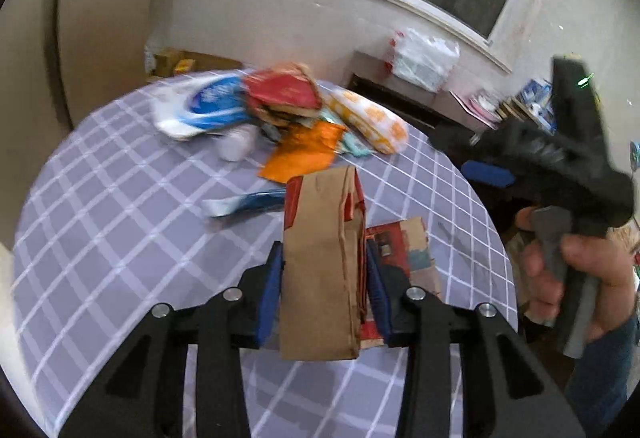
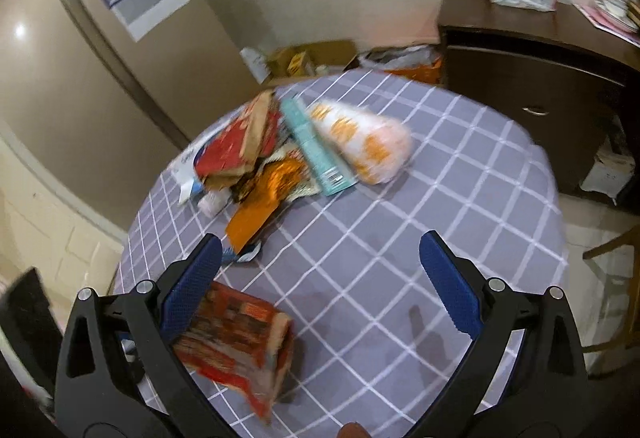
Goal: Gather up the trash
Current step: 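Grasp the brown paper bag with the left gripper while the right grasps the red wrapper, then grasp the blue tube with the right gripper while the left holds the paper bag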
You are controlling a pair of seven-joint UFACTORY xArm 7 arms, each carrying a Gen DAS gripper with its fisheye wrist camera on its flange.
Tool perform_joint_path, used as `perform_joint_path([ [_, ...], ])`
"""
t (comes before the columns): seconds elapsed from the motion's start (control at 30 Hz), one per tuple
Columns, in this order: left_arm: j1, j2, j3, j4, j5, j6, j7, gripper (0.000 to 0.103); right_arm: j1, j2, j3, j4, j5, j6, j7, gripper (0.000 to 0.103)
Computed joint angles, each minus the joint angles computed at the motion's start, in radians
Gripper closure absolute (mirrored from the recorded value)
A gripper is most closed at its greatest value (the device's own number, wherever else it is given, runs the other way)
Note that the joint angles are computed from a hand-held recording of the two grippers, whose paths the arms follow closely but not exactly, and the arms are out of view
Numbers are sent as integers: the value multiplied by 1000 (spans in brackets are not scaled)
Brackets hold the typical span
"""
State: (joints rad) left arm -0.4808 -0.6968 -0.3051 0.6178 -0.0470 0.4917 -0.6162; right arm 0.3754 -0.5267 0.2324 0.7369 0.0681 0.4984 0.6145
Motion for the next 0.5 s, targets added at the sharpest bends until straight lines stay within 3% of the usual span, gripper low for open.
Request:
perform_joint_path([
  [0.37,94,-330,60,-147,21,214,-26,65,122,277,34,169,-12,-53,-223,6],
  [0.5,118,-364,64,-162,16,241,-13,61,160,387,28,270,0,-52,-382,14],
])
